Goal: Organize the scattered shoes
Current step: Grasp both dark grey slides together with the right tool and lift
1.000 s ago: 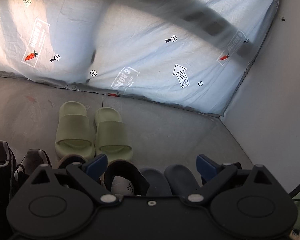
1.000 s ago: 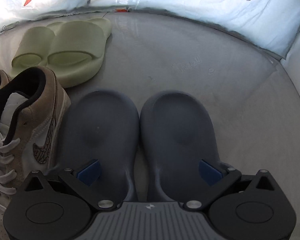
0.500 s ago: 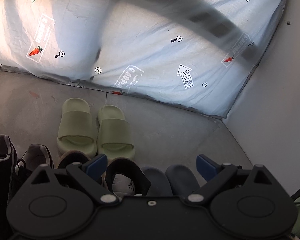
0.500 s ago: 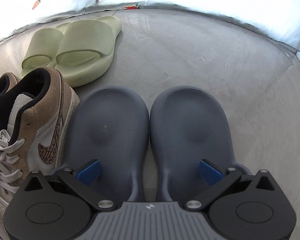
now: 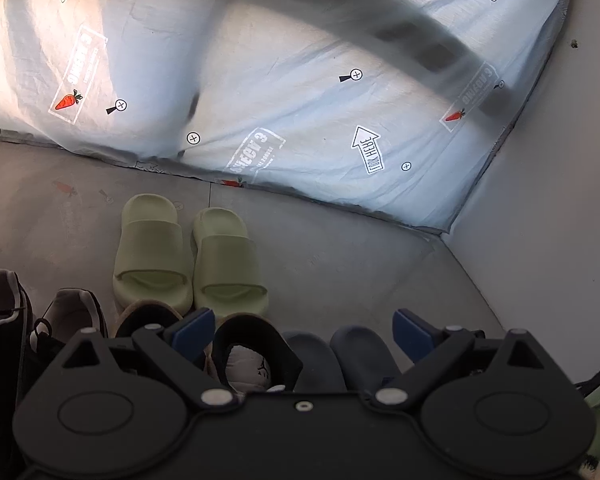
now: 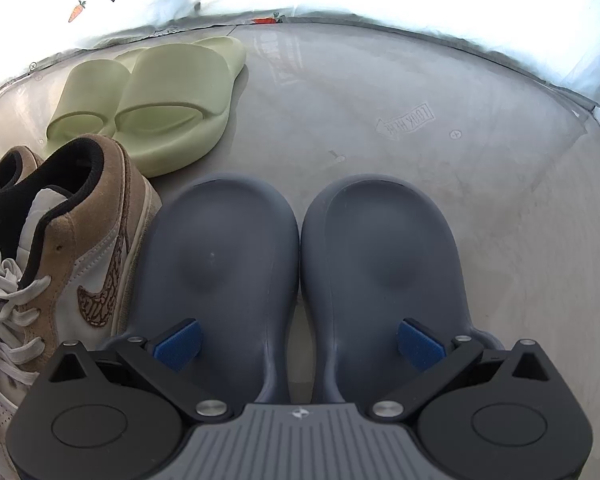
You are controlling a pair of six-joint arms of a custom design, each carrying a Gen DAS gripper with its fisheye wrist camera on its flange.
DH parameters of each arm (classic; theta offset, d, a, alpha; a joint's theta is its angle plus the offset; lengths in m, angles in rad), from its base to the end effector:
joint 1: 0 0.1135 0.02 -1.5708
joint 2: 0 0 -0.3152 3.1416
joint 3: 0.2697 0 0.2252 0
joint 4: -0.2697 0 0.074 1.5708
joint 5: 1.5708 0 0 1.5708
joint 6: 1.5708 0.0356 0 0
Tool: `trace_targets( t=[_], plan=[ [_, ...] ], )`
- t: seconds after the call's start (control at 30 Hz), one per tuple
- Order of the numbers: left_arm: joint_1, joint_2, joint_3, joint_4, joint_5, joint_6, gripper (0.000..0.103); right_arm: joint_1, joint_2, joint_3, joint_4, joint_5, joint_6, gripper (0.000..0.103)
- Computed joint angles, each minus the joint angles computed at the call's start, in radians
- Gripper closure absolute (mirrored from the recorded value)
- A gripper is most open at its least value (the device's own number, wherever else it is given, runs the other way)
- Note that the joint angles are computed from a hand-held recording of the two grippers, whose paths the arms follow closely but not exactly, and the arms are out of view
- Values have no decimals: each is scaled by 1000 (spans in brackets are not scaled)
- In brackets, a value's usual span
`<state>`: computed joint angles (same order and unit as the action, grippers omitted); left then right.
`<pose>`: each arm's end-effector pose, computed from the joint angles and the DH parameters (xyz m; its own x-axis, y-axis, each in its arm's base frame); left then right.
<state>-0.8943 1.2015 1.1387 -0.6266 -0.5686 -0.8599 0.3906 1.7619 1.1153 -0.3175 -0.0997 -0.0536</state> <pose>0.1445 -0.1493 0.3876 -0.5607 -0.3216 -0.7630 -0.0427 0.9315 -0.3612 0.3238 0.1372 0.2502 -0.7355 -0.3605 -0.5737 -0.4714 0.8804 0.0511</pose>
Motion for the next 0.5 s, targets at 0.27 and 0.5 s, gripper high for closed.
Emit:
trace_targets(
  t=[0.27, 0.5],
  plan=[
    [-44, -8, 3, -25, -69, -40, 7, -1, -35, -87, 131, -5, 21, 0],
    [-79, 9, 19, -19, -92, -29, 7, -120, -301, -488, 732, -152, 92, 0]
  ],
)
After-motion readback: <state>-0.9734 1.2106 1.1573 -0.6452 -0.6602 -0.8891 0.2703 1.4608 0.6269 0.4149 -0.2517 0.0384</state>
